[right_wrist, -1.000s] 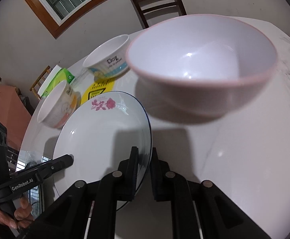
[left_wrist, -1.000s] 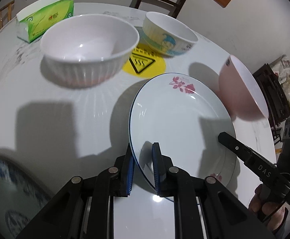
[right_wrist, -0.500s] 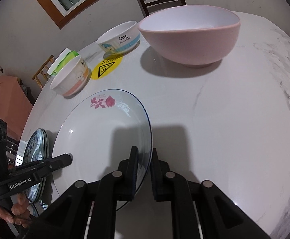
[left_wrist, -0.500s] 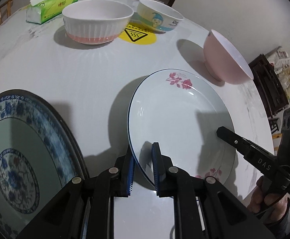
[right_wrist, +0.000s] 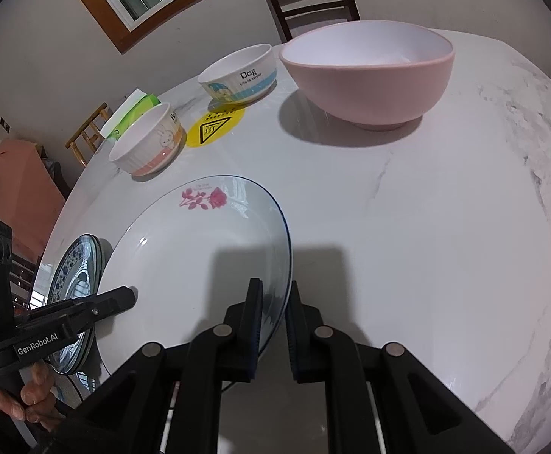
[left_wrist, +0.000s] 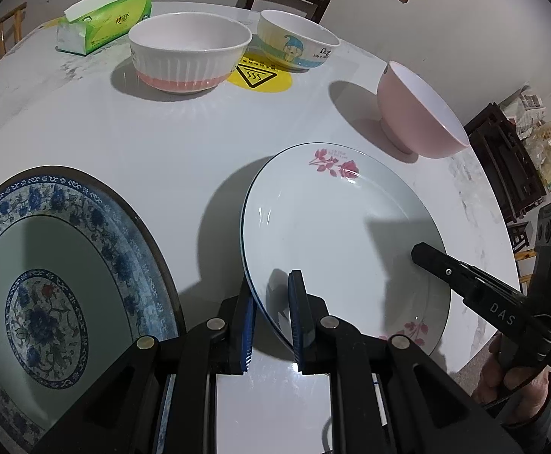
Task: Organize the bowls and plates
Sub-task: 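Carry the white pink-flower plate with both grippers over the blue-and-white plate stack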
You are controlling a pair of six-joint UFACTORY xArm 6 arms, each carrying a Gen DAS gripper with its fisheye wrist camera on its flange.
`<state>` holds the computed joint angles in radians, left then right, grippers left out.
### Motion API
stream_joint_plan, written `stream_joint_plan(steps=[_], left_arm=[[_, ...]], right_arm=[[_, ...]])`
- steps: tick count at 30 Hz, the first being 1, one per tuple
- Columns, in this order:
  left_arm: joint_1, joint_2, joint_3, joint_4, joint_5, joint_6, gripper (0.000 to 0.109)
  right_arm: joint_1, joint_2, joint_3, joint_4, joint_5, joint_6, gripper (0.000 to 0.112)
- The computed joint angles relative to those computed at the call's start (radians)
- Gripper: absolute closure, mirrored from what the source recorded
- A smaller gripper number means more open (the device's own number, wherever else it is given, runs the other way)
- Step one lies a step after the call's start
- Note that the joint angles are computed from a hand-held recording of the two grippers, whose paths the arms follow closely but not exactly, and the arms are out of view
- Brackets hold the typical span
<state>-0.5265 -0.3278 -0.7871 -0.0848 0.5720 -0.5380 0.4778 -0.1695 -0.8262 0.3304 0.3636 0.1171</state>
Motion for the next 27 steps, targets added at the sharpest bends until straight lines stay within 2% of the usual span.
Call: stream_joint_plan(steps=[12, 27], left_arm=[[0.011, -0.062, 0.028, 0.04, -0.001, -0.04, 0.095], [0.08, -0.25, 0.116, 0.114, 0.082, -0.108, 0.095]], right_arm=[[0.023, -0.036, 0.002, -0.054, -0.008, 0.031, 0.101], [0.121, 0.019, -0.083, -0.059, -0.02, 0.037, 0.101]])
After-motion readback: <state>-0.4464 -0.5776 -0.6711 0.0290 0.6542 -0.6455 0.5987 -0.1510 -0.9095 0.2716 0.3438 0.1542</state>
